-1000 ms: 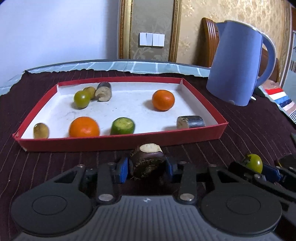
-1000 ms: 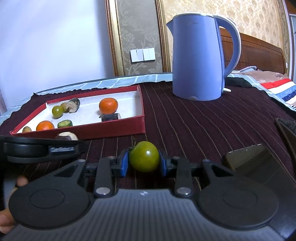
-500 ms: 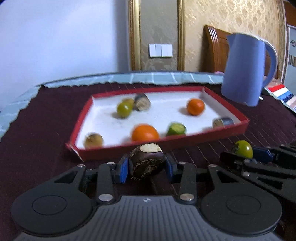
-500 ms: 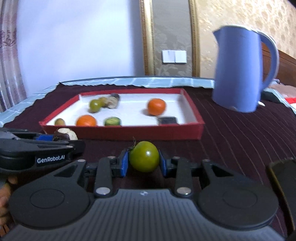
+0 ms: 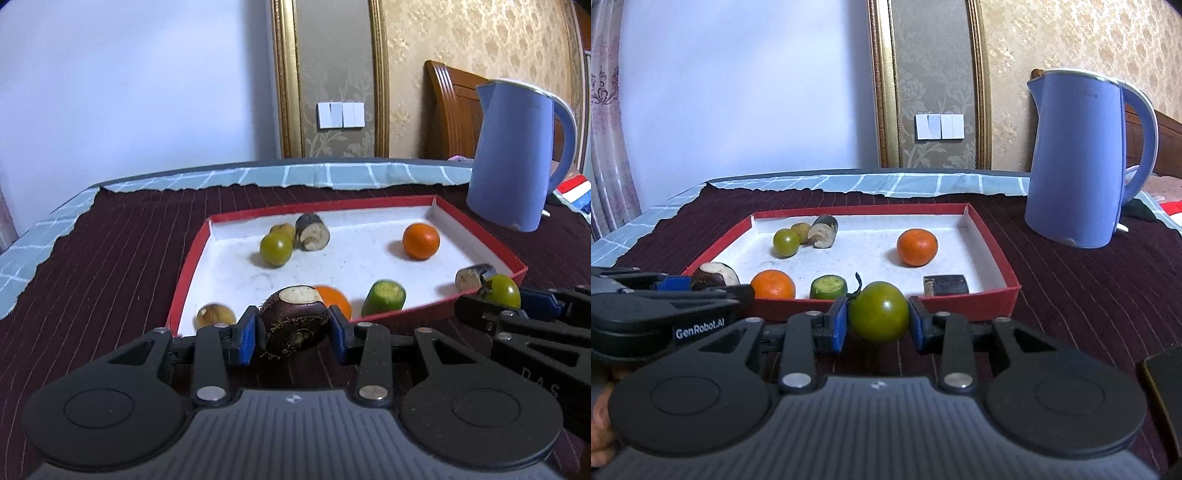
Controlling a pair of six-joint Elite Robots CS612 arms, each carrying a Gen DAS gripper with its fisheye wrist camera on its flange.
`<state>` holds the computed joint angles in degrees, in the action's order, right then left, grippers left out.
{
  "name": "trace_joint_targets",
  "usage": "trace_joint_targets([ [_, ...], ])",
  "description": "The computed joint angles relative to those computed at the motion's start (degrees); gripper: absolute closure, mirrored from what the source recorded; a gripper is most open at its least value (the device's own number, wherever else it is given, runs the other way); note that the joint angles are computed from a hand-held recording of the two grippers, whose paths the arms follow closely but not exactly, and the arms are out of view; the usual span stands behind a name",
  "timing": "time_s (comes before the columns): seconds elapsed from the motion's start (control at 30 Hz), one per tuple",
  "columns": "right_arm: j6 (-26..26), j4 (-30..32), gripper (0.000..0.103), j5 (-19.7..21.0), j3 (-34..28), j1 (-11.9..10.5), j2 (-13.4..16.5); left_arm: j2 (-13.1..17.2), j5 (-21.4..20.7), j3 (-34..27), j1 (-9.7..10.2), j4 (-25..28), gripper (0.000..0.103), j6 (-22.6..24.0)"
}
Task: Organize fruits
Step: 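Lift the green tomato and eggplant piece and carry both over the tray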
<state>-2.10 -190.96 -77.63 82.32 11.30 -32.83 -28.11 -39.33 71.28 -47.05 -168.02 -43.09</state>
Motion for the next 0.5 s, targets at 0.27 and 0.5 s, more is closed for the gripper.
trace_joint_targets([
  [0.27, -0.2, 0.01, 0.071, -0.53, -1.33, -0.02, 0.27, 0.49, 0.18, -1.59, 0.28, 1.06, 0.064, 1.08],
  [0.5, -0.67, 1.03, 0.071, -0.28, -2.06, 0.03, 0.48, 0.49, -0.03, -1.9, 0.6, 1.9, 0.064, 0.9],
])
